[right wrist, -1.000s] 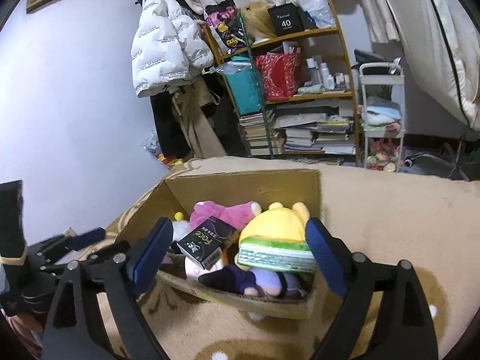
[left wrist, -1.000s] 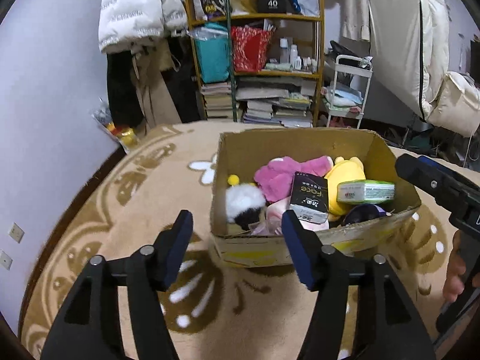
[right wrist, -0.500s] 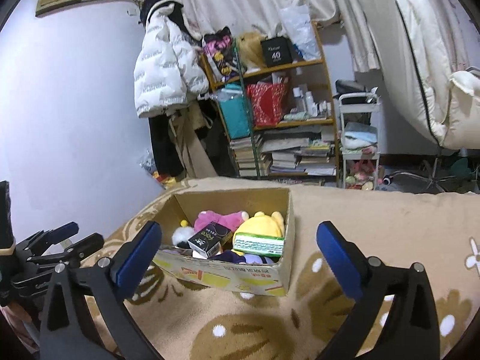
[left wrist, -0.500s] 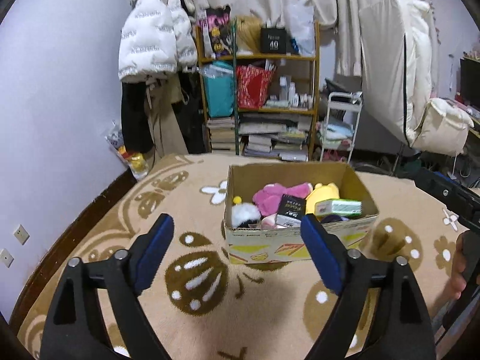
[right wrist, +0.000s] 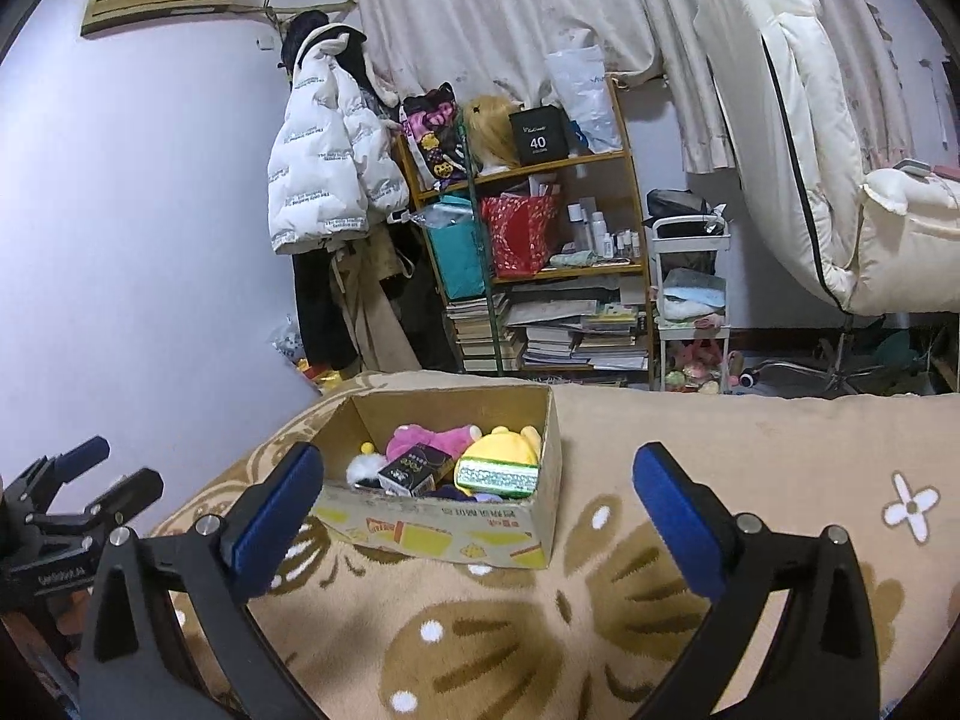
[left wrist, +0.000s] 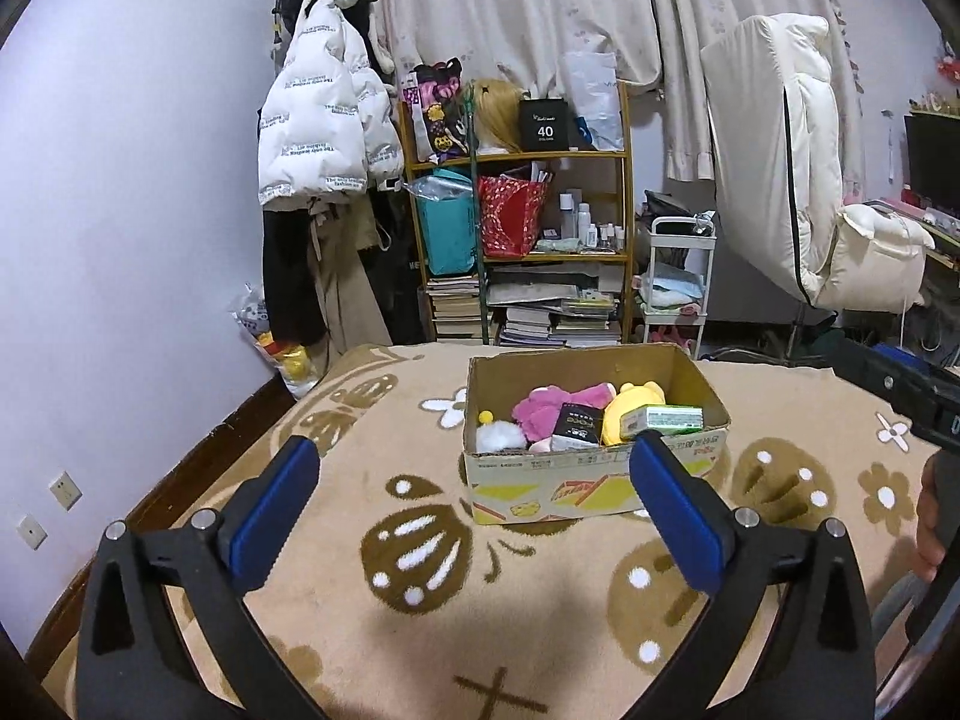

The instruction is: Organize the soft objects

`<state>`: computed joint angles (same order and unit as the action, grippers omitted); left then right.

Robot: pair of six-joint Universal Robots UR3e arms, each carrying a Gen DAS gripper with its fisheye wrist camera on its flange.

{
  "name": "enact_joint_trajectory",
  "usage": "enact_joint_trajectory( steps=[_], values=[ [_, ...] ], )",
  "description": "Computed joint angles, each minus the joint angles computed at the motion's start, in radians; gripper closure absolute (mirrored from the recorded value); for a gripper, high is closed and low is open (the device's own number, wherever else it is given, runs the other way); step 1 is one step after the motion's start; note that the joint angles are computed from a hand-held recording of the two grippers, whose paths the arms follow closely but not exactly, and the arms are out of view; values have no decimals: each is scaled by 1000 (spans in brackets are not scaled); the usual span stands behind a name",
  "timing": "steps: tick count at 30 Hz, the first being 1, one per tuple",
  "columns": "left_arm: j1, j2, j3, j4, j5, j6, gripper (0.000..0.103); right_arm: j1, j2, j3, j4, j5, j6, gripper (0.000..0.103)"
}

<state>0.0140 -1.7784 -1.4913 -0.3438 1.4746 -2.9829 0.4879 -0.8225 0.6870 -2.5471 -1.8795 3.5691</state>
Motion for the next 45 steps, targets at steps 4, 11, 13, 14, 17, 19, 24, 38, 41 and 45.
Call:
enact_joint_trajectory(
  steps=[4,11,13,14,17,19,24,38,41,45],
  values=[
    [16,-10,19,-46,-27,-2,1,8,-12,27,2,-3,-5,0],
    [8,-63,64,-76,-15,4,1,9,14,-15,50,-16,8,0],
    [1,-79,82,-90,-2,9,1,6,17,-18,56,-10,10,0],
    [1,-83,86,-93,0,11,1,6,20,-22,60,-8,11,0],
    [-1,-91,94,-90,4,8,1,4,26,-30,63,-3,10,0],
    [0,-94,94,-85,4,4,1,5,30,-38,68,-5,11,0],
    [8,-97,89,-72,-28,7,1,1,24,-27,61,0,9,0],
    [4,-99,88,-66,-17,-1,1,3,29,-36,67,-4,8,0],
    [3,-99,87,-64,-17,-3,1,1,33,-39,66,-3,9,0],
    [4,-98,92,-72,-17,-3,1,2,32,-39,67,-3,8,0]
  ],
)
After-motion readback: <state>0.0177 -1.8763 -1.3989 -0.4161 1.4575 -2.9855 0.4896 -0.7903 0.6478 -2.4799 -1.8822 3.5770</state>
